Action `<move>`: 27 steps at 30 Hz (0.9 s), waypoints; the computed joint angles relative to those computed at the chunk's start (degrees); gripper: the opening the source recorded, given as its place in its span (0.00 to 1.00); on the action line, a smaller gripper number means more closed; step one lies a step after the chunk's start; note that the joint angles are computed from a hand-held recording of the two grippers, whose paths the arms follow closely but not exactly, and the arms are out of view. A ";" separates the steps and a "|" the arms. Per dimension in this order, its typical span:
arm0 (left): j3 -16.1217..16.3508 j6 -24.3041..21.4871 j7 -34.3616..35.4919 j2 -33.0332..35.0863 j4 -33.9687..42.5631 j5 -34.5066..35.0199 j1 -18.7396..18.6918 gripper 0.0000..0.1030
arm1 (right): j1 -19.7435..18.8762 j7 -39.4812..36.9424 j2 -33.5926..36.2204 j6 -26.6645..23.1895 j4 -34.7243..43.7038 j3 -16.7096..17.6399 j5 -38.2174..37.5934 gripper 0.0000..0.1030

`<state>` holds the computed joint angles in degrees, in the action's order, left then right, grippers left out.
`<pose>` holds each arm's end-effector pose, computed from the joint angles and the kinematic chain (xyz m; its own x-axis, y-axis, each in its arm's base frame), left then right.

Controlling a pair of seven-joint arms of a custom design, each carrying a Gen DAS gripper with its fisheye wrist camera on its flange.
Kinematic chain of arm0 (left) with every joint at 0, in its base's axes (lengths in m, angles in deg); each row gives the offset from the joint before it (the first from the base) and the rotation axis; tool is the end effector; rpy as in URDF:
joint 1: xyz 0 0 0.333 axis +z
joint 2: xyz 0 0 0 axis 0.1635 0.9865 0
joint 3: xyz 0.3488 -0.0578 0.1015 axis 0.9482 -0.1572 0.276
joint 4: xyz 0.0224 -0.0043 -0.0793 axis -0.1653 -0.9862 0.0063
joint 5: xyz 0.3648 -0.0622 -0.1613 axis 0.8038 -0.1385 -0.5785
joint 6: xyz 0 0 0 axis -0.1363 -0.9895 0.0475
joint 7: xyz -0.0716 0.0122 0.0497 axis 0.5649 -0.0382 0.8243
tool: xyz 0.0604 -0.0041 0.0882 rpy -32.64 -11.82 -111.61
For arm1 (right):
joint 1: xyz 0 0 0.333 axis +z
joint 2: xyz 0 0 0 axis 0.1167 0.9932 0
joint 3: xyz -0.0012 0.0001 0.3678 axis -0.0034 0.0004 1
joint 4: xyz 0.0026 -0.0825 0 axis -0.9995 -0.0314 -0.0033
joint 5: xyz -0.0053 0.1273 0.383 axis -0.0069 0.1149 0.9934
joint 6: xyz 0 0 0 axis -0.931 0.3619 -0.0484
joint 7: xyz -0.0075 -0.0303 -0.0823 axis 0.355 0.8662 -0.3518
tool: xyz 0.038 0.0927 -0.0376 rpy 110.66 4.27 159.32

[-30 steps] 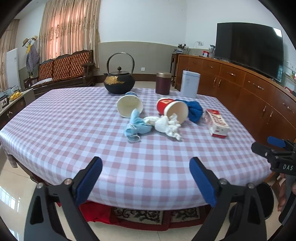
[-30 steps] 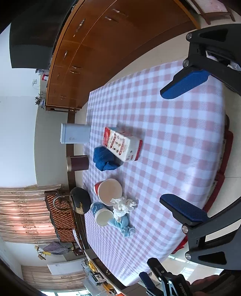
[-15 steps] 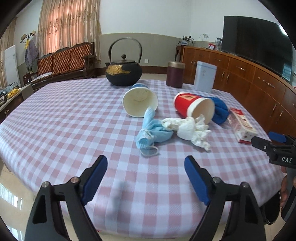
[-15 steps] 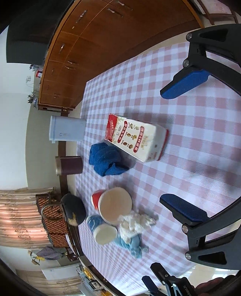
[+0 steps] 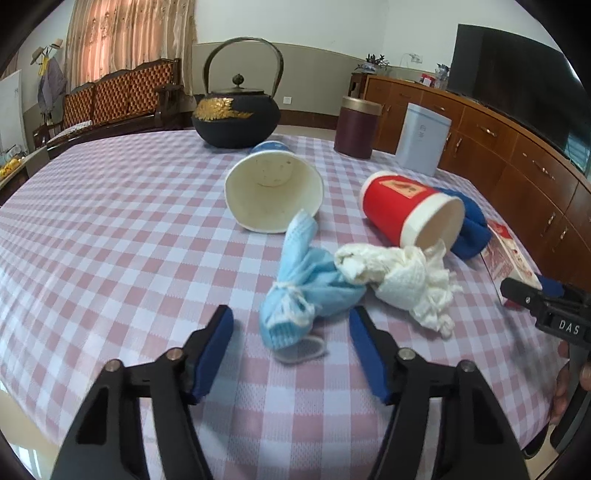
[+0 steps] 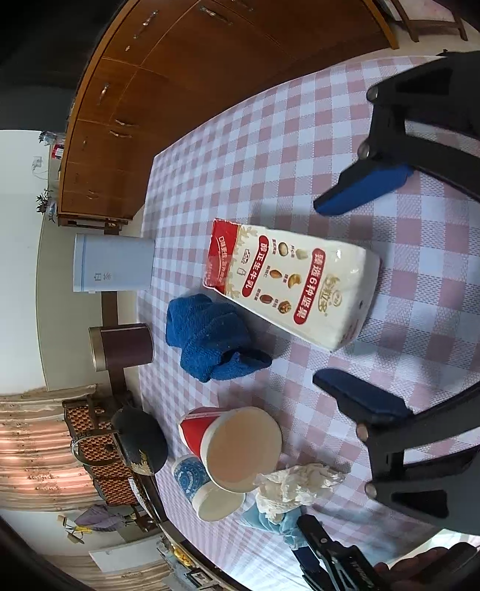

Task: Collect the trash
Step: 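Grasp the light blue mask with the left tool while the right tool grasps the white snack pack, then carry mask and snack pack over the black bucket and open both tools to drop them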

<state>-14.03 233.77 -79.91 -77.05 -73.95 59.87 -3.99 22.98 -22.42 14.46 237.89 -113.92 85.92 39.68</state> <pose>0.4914 -0.2710 0.4936 0.3912 -0.9101 0.1366 -0.6073 -0.3668 -0.7048 0.6484 0.2239 0.5073 0.4993 -0.8663 0.0134 -0.6394 -0.3788 -0.6691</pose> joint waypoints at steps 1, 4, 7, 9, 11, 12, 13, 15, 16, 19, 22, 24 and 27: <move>0.06 0.05 -0.04 0.03 0.05 -0.09 0.05 0.50 | -0.14 -0.05 0.16 -0.59 0.31 0.00 0.13 0.65; 0.28 0.92 0.43 0.08 -0.03 -0.42 0.25 0.25 | -1.06 -1.55 0.01 -1.91 0.50 0.63 1.90 0.56; 0.18 1.49 -1.13 -0.40 -0.60 0.38 0.39 0.21 | -1.67 -3.44 -0.73 -1.83 -0.33 1.09 3.80 0.55; -0.13 0.76 -2.32 -1.00 -0.91 1.43 0.35 0.21 | -2.18 -5.00 -1.46 -1.90 -1.06 1.43 5.41 0.55; -0.54 -0.20 -3.94 -2.03 -1.53 2.48 0.28 0.20 | -2.42 -6.48 -2.48 -1.31 -2.24 1.57 6.68 0.55; -0.60 -0.36 -4.25 -2.31 -1.68 2.65 0.36 0.20 | -2.51 -7.20 -2.78 -1.13 -2.58 1.63 7.29 0.55; -0.77 -0.69 -4.74 -2.86 -2.03 2.79 0.36 0.20 | -2.65 -8.08 -3.32 -0.80 -3.19 1.75 8.08 0.55; -1.10 -1.18 -5.40 -3.74 -2.59 3.12 0.43 0.20 | -2.71 -9.48 -4.21 -0.14 -4.24 1.77 9.21 0.55; -1.28 -1.32 -5.56 -4.21 -2.92 3.13 0.43 0.20 | -2.84 -10.45 -4.67 0.13 -4.75 1.87 10.01 0.55; -1.80 -2.08 -6.07 -5.10 -3.46 3.10 0.51 0.20 | -2.61 -11.83 -5.96 1.16 -6.36 1.65 11.02 0.55; -2.45 -3.72 -7.78 -6.35 -4.22 3.50 0.48 0.20 | -2.54 -12.88 -6.85 1.56 -7.29 1.40 11.98 0.55; -2.65 -4.03 -7.64 -6.78 -4.34 3.10 0.46 0.20 | -2.54 -13.51 -7.43 1.67 -7.79 1.25 12.69 0.55; -3.37 -5.04 -7.18 -7.22 -4.06 3.05 0.12 0.20 | -2.60 -14.23 -8.55 2.14 -8.82 0.98 13.74 0.55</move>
